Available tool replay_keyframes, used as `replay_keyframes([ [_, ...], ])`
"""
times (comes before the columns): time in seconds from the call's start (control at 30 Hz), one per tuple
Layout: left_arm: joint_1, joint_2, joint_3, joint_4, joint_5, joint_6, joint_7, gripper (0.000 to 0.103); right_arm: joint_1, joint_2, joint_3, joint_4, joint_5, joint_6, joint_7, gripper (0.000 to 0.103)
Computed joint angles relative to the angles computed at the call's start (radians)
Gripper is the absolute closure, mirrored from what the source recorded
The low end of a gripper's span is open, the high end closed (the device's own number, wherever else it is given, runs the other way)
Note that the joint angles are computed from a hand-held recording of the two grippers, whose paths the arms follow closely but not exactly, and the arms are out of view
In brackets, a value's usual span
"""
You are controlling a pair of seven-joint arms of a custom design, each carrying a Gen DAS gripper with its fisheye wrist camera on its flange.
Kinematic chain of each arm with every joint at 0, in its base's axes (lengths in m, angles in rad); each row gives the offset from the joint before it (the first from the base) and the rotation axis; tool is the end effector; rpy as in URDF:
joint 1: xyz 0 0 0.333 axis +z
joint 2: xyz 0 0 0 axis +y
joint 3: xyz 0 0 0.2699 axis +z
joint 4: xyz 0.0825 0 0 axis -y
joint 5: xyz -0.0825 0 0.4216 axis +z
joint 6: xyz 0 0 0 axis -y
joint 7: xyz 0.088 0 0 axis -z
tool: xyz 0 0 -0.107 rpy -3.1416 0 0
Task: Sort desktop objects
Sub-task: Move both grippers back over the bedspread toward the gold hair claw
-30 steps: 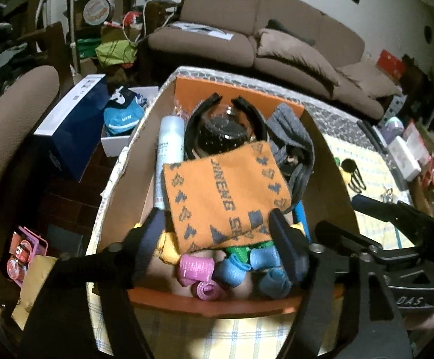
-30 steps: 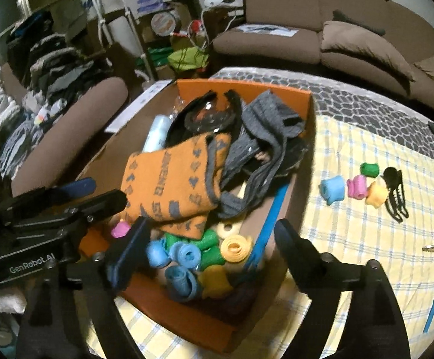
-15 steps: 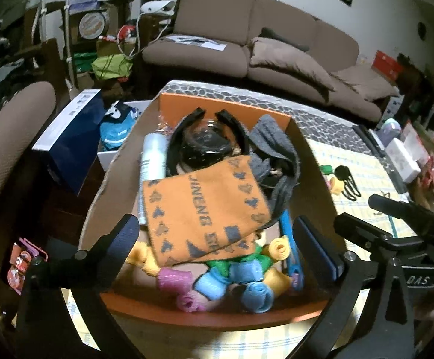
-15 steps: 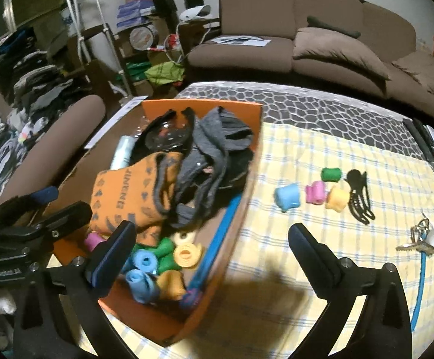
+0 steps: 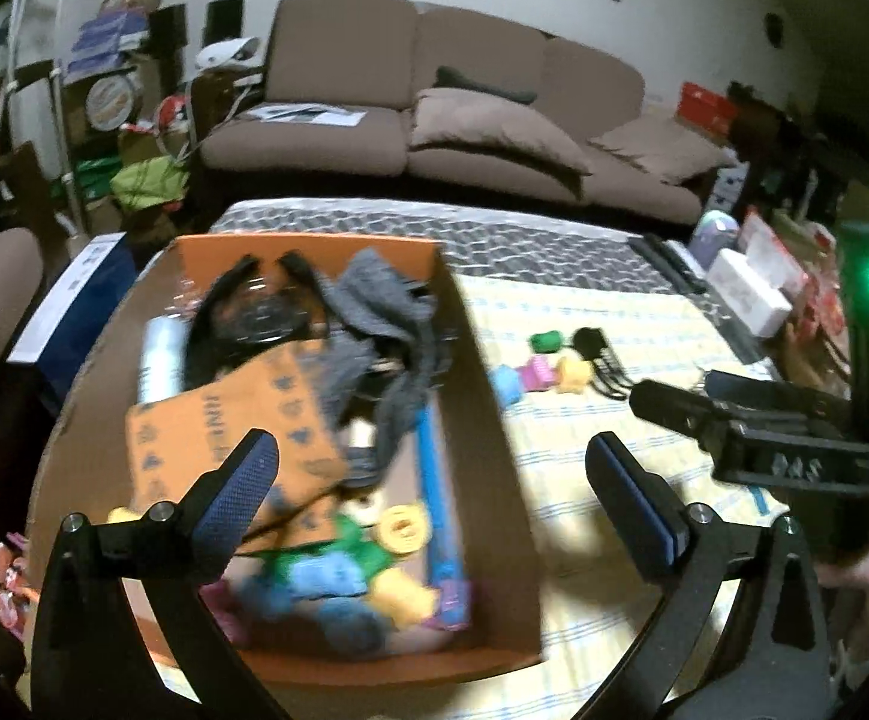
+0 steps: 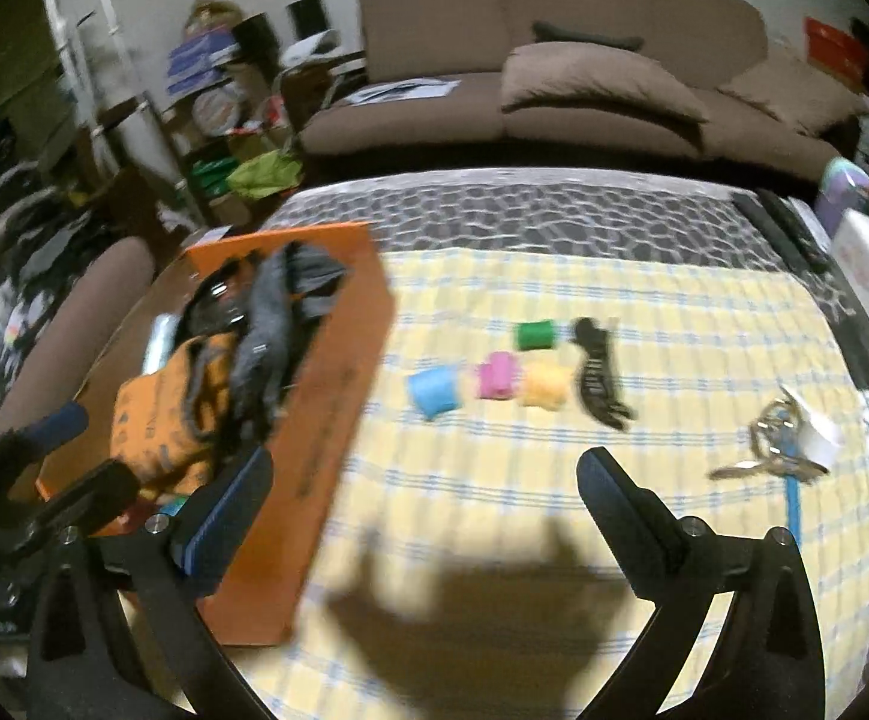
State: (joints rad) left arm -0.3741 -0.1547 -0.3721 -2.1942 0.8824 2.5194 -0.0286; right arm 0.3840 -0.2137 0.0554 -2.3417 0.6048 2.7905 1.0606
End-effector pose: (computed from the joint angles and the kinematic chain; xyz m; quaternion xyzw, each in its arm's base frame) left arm 0.4192 -0.4015 0.4317 -0.7156 0.5713 -0.3181 0.2457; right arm 0.5139 0.2132 0.4243 -0.7902 0.4951 -0.1039 0.3459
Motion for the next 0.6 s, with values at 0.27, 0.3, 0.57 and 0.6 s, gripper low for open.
replay_keyframes([
  [0.27,-0.049,0.174,0.013,0.172,0.082,-0.004,0.012,0.0,-0.092,0.016,-0.047,0.012,-0.028,0.002,0.064,0.001],
  [0.3,-0.06,0.195,0.018,0.193,0.092,-0.007,0.015,0.0,-0.102,0.021,-0.052,0.015,-0.03,0.003,0.066,0.001],
  [0.57,-0.14,0.337,0.069,0.34,0.107,-0.009,0.057,0.0,-0.195,0.068,-0.073,0.034,-0.105,0.023,0.115,0.001],
  [0.6,-0.149,0.352,0.075,0.356,0.108,-0.006,0.062,0.0,-0.205,0.074,-0.075,0.039,-0.118,0.022,0.124,0.001],
])
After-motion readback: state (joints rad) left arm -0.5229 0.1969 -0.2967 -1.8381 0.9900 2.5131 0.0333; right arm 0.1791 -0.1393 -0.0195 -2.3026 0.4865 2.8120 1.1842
